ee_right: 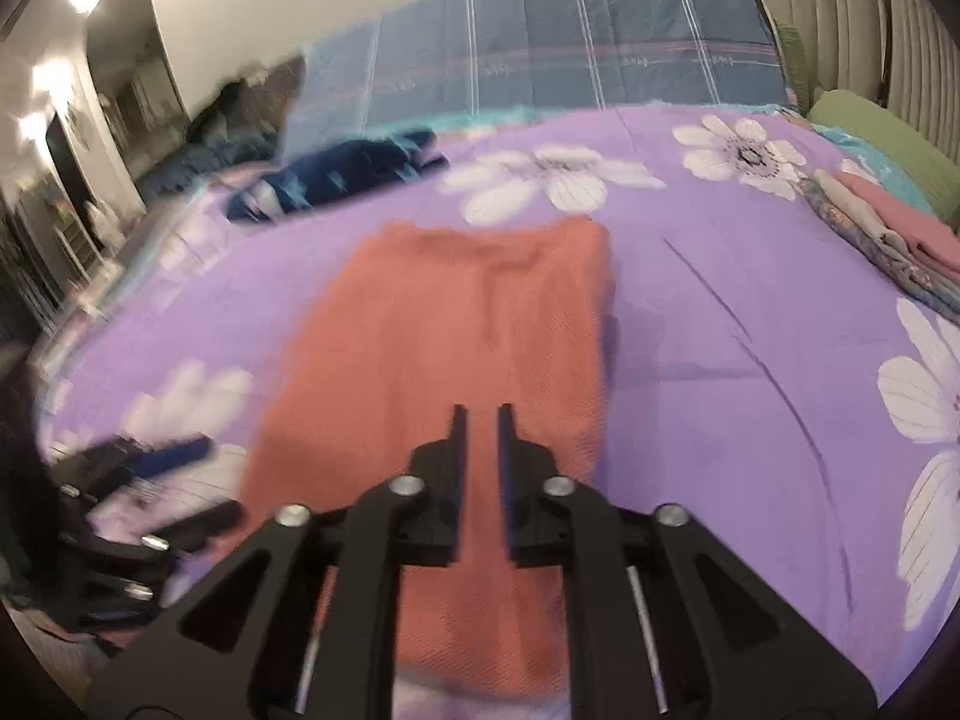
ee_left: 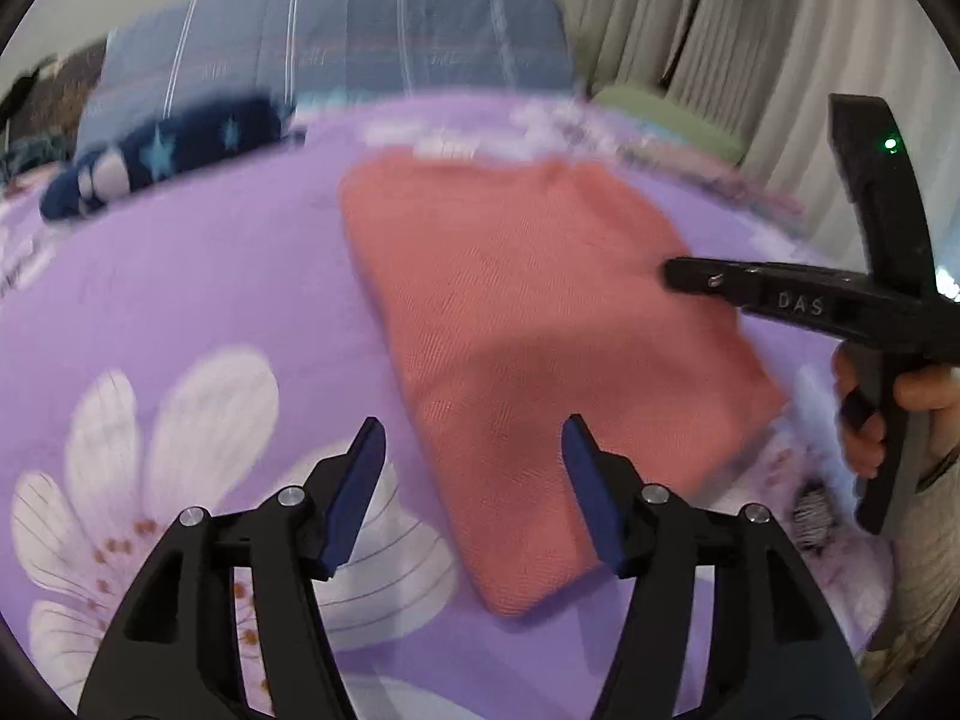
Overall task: Fold small clothes
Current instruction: 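Withdraw both open tools from the folded pink shirt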
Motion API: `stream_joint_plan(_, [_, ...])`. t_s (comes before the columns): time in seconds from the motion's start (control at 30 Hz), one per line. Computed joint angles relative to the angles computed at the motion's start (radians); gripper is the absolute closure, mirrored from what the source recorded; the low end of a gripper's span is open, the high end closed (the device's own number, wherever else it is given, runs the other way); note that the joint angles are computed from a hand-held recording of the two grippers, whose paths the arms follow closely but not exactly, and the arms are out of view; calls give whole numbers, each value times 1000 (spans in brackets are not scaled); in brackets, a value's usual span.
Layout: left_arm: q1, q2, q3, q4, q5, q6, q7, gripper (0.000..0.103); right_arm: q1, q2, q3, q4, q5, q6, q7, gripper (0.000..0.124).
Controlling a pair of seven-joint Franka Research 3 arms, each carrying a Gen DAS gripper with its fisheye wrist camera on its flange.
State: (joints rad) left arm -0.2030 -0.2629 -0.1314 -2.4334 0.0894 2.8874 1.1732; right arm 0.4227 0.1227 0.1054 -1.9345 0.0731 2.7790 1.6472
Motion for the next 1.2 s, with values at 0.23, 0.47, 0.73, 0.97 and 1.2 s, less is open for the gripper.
stream_joint_plan(0.23, [-22,-3,23,-24,-77,33,38,37,-37,-26,32,-17,229,44,-173,104])
stream_joint_plan(0.47, [232,-39,-209,-13,360,-9,-403,1,-15,107,-32,194,40,-35,19,82])
stream_joint_plan(0.73, [273,-89,-208,-30,509,-91,-729,1,6,178,-52,274,-18,-54,78,82])
stream_joint_plan(0.97, [180,-47,-125,25,536,-126,-675,1,20,202,-66,310,-64,-71,94,82])
stream_joint_plan(1.2, [26,64,50,122,290,82,-276,1,-6,259,-50,399,-18,-114,57,82])
